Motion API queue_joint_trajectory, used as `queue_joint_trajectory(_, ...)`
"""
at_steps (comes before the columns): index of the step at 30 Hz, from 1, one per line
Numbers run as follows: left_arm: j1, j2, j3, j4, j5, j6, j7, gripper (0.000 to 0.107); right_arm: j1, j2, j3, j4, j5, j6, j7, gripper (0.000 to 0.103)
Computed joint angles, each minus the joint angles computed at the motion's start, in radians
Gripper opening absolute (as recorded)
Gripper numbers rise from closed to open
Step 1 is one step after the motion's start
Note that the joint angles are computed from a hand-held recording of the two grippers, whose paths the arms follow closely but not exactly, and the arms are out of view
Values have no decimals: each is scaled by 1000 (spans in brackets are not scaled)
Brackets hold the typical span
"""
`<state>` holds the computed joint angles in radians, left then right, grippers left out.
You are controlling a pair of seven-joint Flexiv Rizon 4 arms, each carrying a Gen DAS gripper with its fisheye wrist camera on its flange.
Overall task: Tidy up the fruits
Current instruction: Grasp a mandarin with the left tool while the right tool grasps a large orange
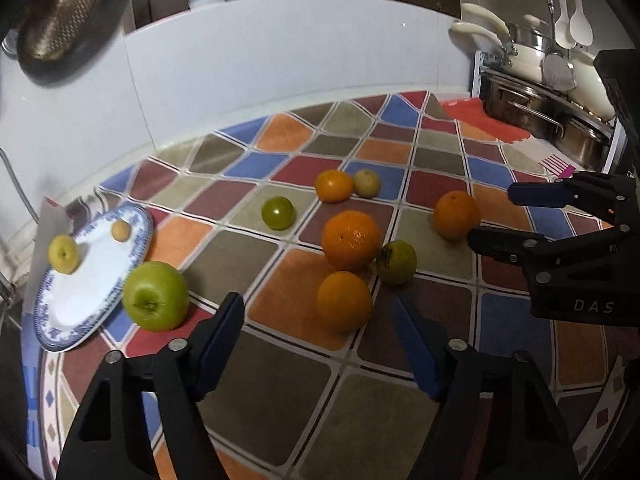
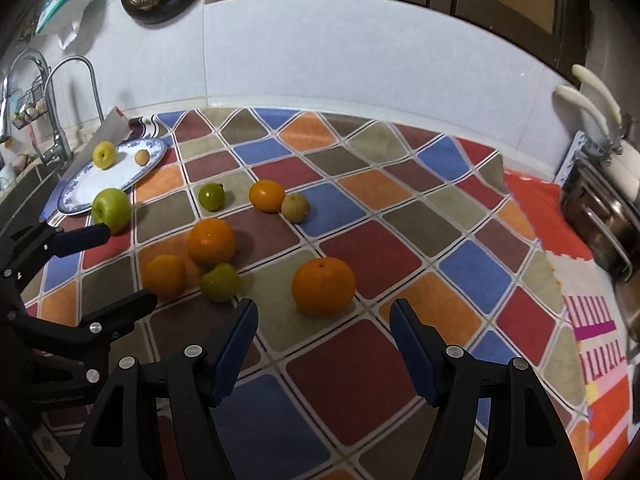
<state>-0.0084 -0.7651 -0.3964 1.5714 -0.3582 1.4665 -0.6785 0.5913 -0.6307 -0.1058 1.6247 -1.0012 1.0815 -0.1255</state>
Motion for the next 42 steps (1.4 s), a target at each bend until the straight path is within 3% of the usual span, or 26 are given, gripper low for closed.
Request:
queue_joint_trajectory(9, -55, -25, 73, -83, -17, -120, -35, 54, -30, -67, 6, -58, 111, 85, -83, 60)
queue_joint_trajectory(15, -70, -28, 89, -101, -21, -165, -26, 34, -17, -83, -15, -73, 170, 97, -118, 52)
queue_joint_trajectory(20, -87, -26, 110, -106, -22, -167, -38, 33, -19, -90, -9, -81, 220, 86, -149, 43)
queue_joint_trajectory(24, -79, -12, 102, -88, -33, -153, -45, 33, -5, -83, -27, -67, 224, 102, -139, 43)
queue_joint_trajectory(42, 86, 112, -108, 106, -114, 42, 23, 33, 50, 11, -80, -7, 12, 161, 31, 43)
